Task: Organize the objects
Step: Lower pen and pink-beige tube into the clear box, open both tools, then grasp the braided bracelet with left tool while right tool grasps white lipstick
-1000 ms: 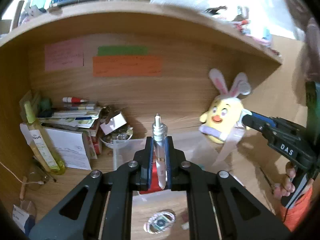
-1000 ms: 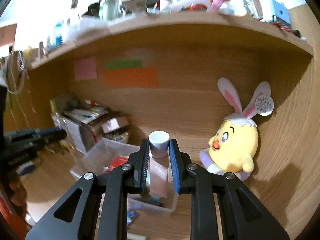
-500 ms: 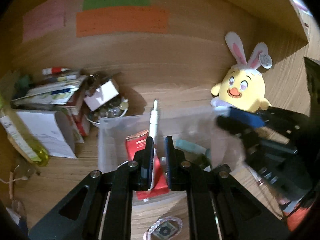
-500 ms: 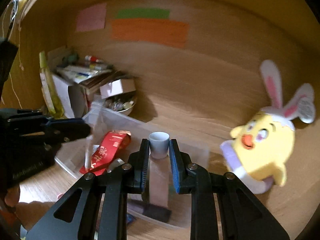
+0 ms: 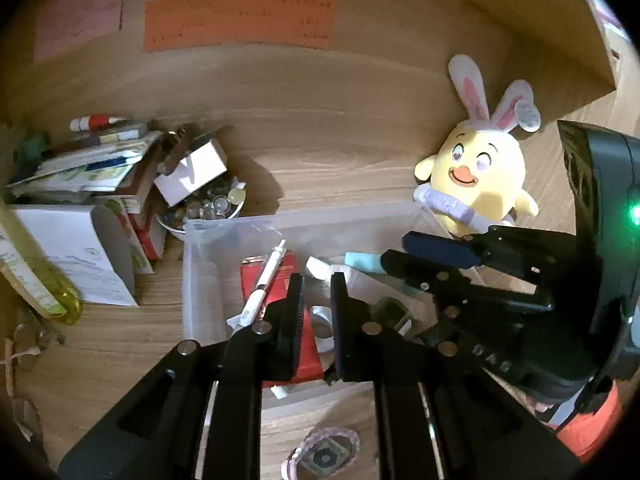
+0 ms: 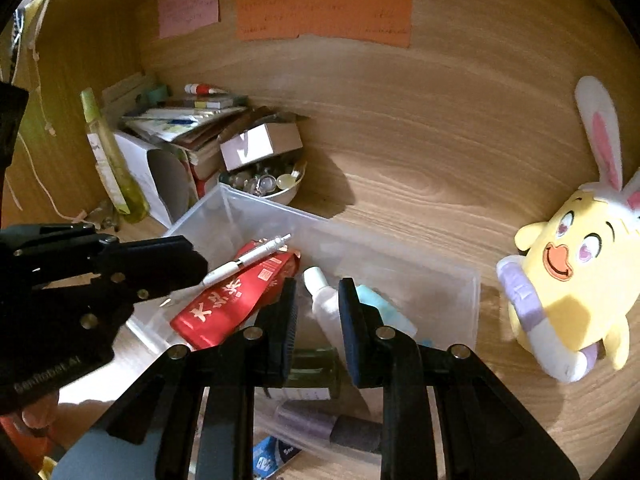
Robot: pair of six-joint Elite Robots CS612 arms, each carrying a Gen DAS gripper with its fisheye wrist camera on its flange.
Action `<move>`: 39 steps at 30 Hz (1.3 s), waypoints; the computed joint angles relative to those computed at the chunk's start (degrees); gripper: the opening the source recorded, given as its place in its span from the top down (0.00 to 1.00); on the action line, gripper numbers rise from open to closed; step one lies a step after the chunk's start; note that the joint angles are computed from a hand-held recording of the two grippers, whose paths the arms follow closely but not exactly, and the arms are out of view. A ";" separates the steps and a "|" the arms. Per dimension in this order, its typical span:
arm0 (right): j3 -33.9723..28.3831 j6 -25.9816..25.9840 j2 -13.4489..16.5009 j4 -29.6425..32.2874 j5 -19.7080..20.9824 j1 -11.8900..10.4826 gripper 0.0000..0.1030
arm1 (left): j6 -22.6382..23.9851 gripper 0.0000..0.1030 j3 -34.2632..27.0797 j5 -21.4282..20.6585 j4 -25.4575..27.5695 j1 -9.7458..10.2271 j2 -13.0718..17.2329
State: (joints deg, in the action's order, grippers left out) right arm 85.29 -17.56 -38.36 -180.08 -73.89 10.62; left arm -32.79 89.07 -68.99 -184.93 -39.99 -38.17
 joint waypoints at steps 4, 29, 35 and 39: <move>2.27 0.46 -1.30 -3.05 0.78 -0.53 0.76 | 1.11 0.81 2.01 2.88 -1.37 -1.03 -1.29; 15.50 7.41 -3.95 -11.33 -5.76 -6.79 0.38 | -2.52 0.22 11.46 4.32 -0.29 -5.07 -2.05; 14.10 7.98 -2.33 -6.76 -10.03 -7.03 0.48 | -6.71 0.41 11.71 -1.18 1.22 -3.47 -1.10; 12.97 7.55 -1.82 -3.48 -9.86 -6.99 0.69 | -7.33 0.53 11.40 -3.63 1.51 -2.71 -0.68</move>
